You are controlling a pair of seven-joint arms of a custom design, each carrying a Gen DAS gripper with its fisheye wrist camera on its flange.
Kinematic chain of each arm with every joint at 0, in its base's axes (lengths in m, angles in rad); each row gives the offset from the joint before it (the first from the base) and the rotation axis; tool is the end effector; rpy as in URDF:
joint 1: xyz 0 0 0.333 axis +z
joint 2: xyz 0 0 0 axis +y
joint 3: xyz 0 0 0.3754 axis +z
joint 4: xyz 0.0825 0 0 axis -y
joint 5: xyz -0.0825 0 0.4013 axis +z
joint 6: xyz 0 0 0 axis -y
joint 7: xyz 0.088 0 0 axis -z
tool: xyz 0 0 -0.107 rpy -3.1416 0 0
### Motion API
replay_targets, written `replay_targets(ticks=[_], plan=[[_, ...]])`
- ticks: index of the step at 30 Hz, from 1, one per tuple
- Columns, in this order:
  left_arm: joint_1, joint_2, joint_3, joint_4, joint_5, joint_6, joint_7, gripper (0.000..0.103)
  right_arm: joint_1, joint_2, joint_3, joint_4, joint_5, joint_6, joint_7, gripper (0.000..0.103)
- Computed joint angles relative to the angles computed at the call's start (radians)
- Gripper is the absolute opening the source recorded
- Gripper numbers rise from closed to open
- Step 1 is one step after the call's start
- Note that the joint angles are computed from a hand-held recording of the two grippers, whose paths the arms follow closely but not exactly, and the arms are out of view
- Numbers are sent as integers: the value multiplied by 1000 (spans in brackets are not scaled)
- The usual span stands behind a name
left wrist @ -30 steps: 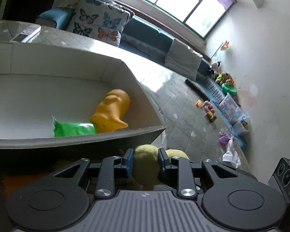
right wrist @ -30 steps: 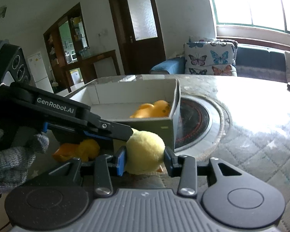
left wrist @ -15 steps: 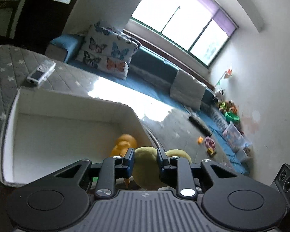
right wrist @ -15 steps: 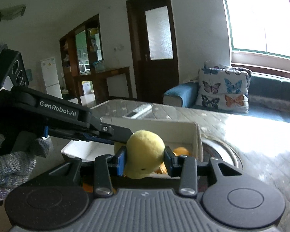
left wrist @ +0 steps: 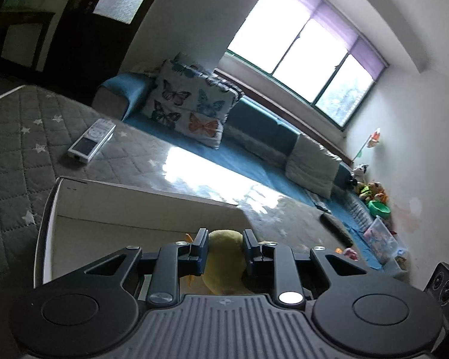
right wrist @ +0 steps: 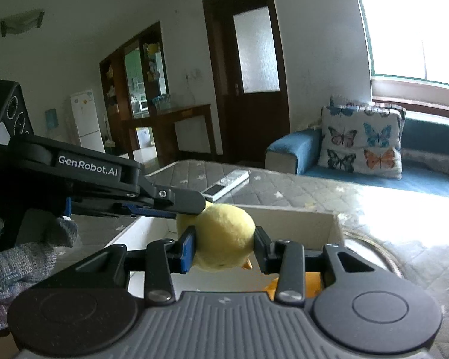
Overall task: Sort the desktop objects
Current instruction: 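Lift the plush chick over the box wall and release it inside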
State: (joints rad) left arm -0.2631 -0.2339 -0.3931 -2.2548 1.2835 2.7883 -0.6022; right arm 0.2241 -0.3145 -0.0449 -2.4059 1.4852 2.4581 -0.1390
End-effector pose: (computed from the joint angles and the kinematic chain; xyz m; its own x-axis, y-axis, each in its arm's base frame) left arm 0.3749 -0.3630 0.5580 0.0992 -0.8613 0.4984 -0.5011 -0.4759 -0.7228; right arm 0.4646 0.0819 0.5184 0.7688 -0.6228 -0.1450 -0.3715 -0.2504 -0.8940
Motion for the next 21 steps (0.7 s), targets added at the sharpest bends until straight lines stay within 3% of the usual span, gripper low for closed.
replay_targets(ticks=[11,21], plan=[[21,72,53,-26,-54,95,20,26,13,120,37,54,-93,58,117,40],[20,68,51,-48,-139,93,82,29,22,130,43,36,-119,98,114,43]])
